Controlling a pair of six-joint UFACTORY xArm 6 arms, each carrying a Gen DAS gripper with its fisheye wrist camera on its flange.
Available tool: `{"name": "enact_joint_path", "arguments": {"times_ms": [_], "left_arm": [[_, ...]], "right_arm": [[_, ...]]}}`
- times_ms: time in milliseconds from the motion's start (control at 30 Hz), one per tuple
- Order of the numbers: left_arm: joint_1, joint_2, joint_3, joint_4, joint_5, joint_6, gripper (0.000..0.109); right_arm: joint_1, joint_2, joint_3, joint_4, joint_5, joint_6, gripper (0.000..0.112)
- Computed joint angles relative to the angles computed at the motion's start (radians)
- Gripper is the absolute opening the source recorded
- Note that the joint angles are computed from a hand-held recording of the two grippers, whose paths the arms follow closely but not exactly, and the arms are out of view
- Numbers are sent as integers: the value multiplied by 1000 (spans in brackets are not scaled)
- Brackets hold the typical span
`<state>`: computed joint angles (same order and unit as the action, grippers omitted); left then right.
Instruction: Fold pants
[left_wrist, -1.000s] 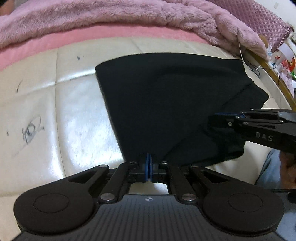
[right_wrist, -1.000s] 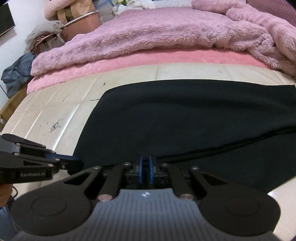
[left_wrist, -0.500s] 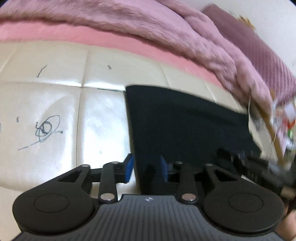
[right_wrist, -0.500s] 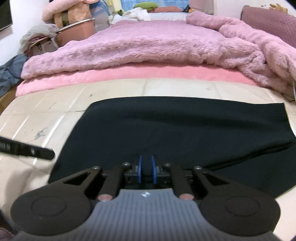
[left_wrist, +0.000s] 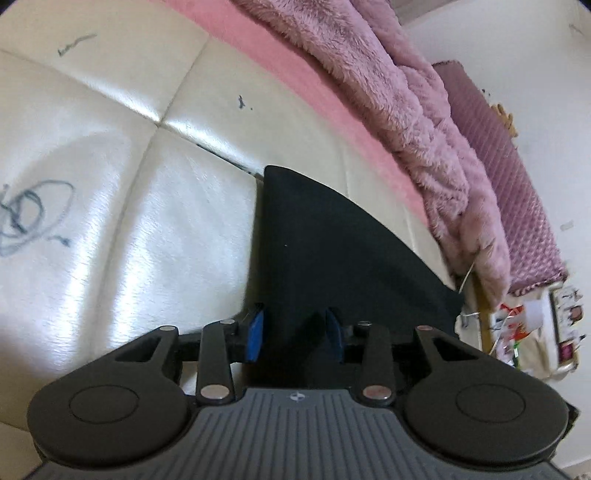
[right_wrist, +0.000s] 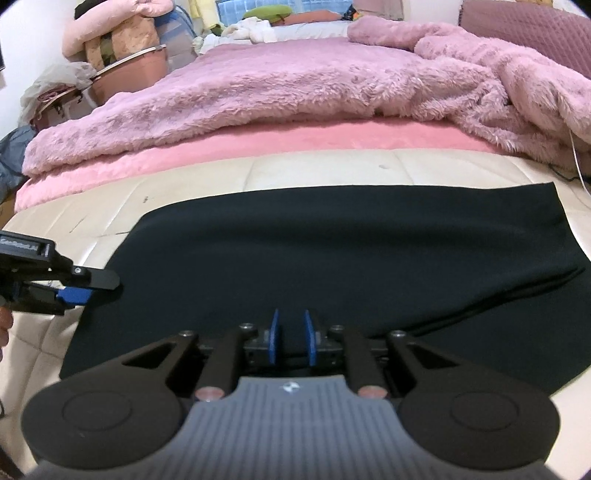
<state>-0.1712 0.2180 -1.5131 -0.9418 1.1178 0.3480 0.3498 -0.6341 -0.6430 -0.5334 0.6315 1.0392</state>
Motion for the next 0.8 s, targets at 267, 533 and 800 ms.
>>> {"name": "enact_joint_path", "arguments": {"times_ms": [267, 533, 800], "left_arm": [[-23, -24, 7, 67, -54, -63, 8], [93, -51, -40, 132, 64, -62, 8], [268, -27, -173, 230, 189, -34, 8]], "right_arm": [[19, 40, -34, 23, 40, -40, 18], [64, 66, -93, 127, 25, -87, 19], [125, 125, -168, 152, 4, -98, 19]]}}
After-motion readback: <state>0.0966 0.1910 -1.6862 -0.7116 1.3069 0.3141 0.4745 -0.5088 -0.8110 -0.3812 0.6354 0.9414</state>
